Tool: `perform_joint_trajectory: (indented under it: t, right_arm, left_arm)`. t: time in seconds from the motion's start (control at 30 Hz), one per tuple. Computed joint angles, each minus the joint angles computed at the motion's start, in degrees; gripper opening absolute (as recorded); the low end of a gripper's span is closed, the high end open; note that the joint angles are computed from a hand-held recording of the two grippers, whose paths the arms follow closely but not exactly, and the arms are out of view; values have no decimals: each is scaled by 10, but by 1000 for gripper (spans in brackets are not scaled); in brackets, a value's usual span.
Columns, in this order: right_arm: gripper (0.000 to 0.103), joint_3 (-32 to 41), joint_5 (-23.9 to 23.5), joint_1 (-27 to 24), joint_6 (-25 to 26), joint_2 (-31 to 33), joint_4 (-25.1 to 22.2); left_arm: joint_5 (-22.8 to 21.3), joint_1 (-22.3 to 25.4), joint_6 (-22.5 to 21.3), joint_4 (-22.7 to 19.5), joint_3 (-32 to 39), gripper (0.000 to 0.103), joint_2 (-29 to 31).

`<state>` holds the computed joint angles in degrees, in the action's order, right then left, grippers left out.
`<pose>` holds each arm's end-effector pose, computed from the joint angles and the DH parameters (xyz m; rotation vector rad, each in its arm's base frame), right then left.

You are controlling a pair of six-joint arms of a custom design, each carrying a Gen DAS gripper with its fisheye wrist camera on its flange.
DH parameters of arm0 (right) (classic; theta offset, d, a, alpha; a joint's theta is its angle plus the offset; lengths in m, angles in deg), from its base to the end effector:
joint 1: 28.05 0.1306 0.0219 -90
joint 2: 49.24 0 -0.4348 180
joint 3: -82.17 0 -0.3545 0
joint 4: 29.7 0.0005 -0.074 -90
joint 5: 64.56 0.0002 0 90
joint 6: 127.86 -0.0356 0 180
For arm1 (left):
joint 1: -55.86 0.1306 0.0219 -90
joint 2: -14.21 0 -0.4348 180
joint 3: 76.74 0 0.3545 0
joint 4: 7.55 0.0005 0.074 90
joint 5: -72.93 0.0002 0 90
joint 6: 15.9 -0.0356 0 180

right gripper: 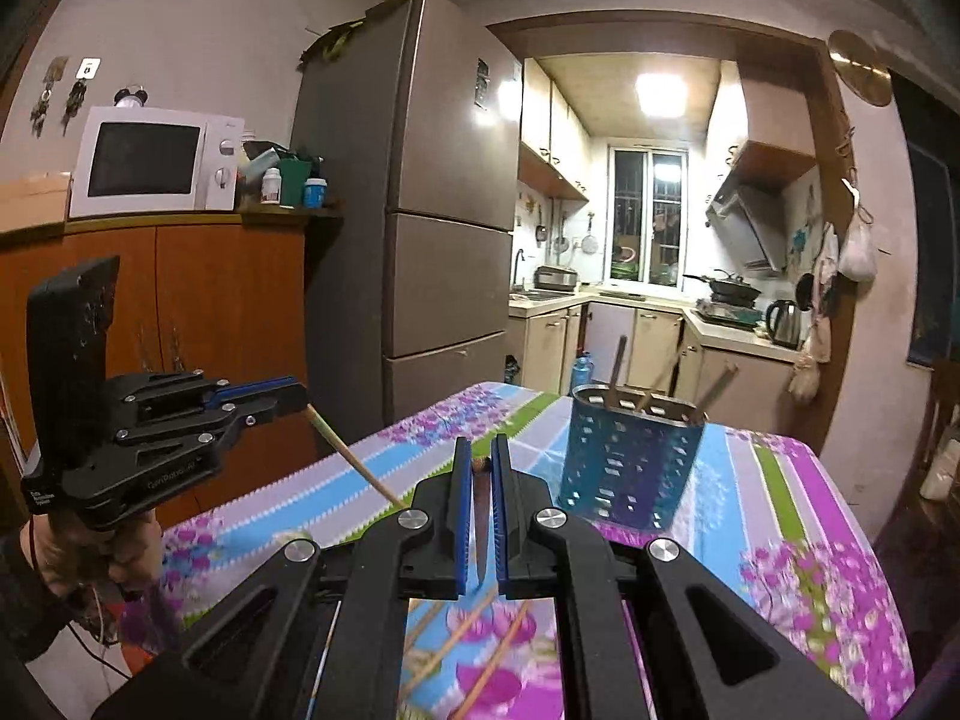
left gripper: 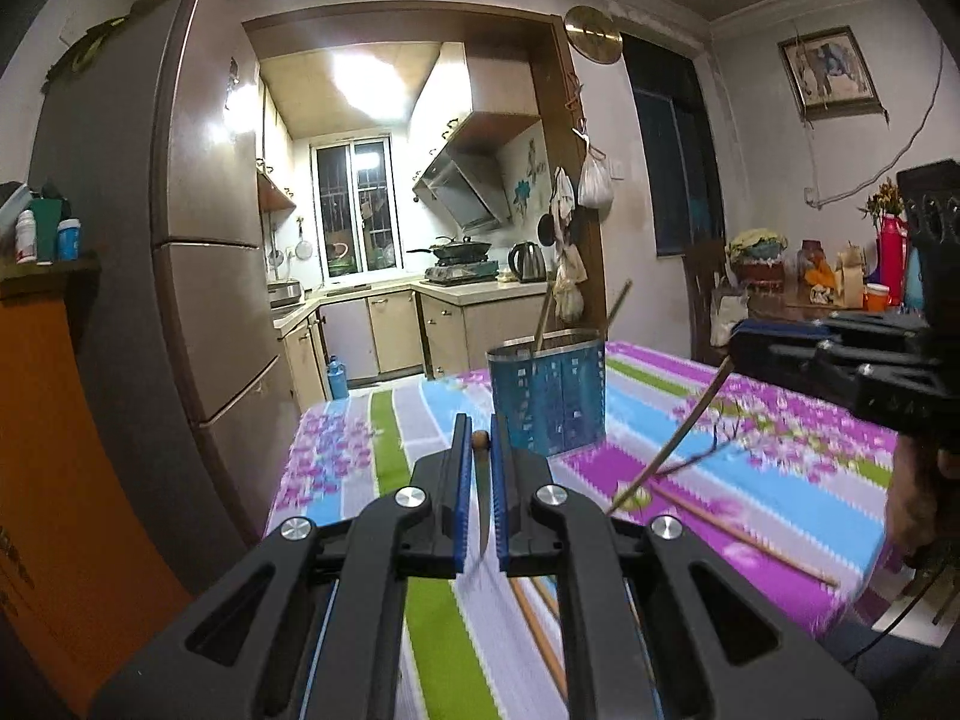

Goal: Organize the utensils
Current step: 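Lift both chopsticks and carry them over the blue utensil holder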

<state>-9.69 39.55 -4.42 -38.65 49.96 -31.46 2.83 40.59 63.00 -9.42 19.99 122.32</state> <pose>0.5031 0.2101 0.4675 -0.1801 1.7794 0.0851 0.5843 -0.1726 0.4491 0.6488 1.6819 -0.3645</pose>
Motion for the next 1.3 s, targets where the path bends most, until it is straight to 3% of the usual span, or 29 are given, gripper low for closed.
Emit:
perform_joint_trajectory:
  t: [0.3, 0.5, 1.0, 1.3]
  right_arm:
    - [7, 109, -64, -34, 4, 40, -65]
    - [7, 165, -104, -53, -9, 48, -107]
    - [8, 312, -133, -98, -3, 59, -254]
    - [8, 444, -139, -137, 8, 99, -328]
  left_arm:
    - [3, -11, 17, -63, 108, 5, 37]
    - [-10, -23, 3, -93, 146, 5, 42]
    - [6, -46, 55, -112, 276, 5, 85]
    - [-12, -69, 71, -156, 423, 5, 149]
